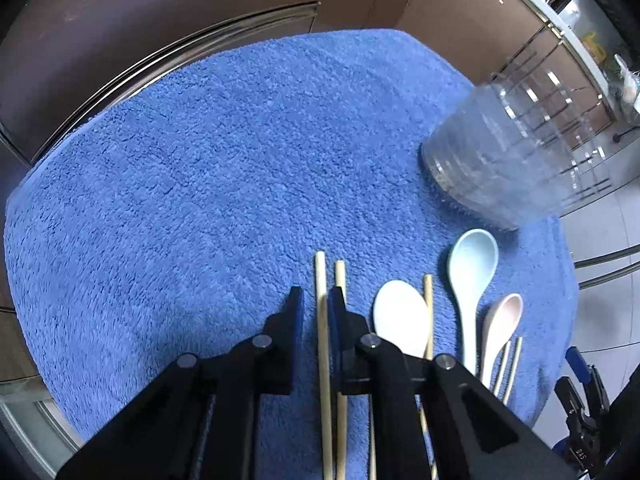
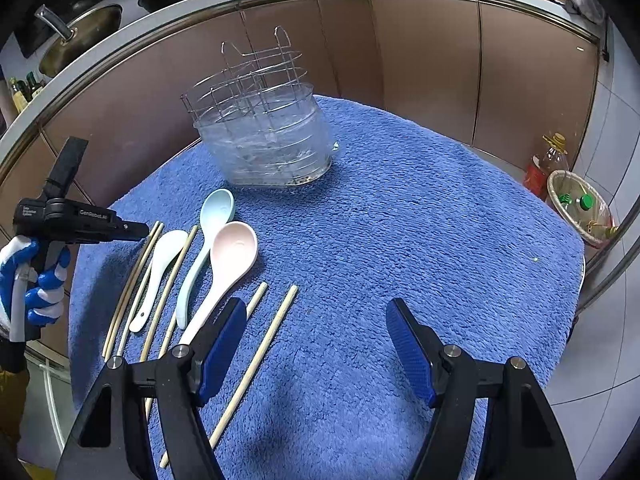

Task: Organize utensils
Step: 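Lower the right tool onto a wooden chopstick and close it while the left tool grasps another chopstick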

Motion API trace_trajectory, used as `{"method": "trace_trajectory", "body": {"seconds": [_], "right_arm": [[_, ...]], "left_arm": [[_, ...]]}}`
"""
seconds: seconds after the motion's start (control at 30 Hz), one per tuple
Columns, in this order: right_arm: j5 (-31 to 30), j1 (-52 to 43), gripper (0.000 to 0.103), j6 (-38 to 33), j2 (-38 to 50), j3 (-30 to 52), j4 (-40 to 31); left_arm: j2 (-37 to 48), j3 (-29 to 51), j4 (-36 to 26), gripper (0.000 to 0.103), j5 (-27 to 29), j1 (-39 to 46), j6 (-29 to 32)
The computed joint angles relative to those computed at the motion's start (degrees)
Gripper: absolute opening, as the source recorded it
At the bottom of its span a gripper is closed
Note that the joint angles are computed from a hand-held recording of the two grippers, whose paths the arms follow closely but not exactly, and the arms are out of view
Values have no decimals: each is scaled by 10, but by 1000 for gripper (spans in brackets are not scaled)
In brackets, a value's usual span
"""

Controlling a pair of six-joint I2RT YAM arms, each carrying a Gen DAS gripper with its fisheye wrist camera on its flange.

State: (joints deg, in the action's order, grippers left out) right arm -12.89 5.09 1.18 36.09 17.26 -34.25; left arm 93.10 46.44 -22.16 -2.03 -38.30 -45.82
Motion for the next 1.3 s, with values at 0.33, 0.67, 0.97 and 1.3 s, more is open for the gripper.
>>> {"method": "trace_trajectory", "body": {"seconds": [0.33, 0.67, 0.97, 1.3], "right_arm": [[-34, 26, 30, 20, 193, 39, 71], [19, 90, 21, 67, 364, 106, 100], [154, 217, 12, 113, 428, 170, 47], [149, 274, 6, 175, 358, 149, 21]], "left_arm": [[70, 75, -56, 11, -14, -14, 38], [64, 52, -2, 5, -1, -10, 55], [-42, -7, -10, 4, -85, -80, 12], [-227, -33, -126, 4, -205, -189, -55]]}}
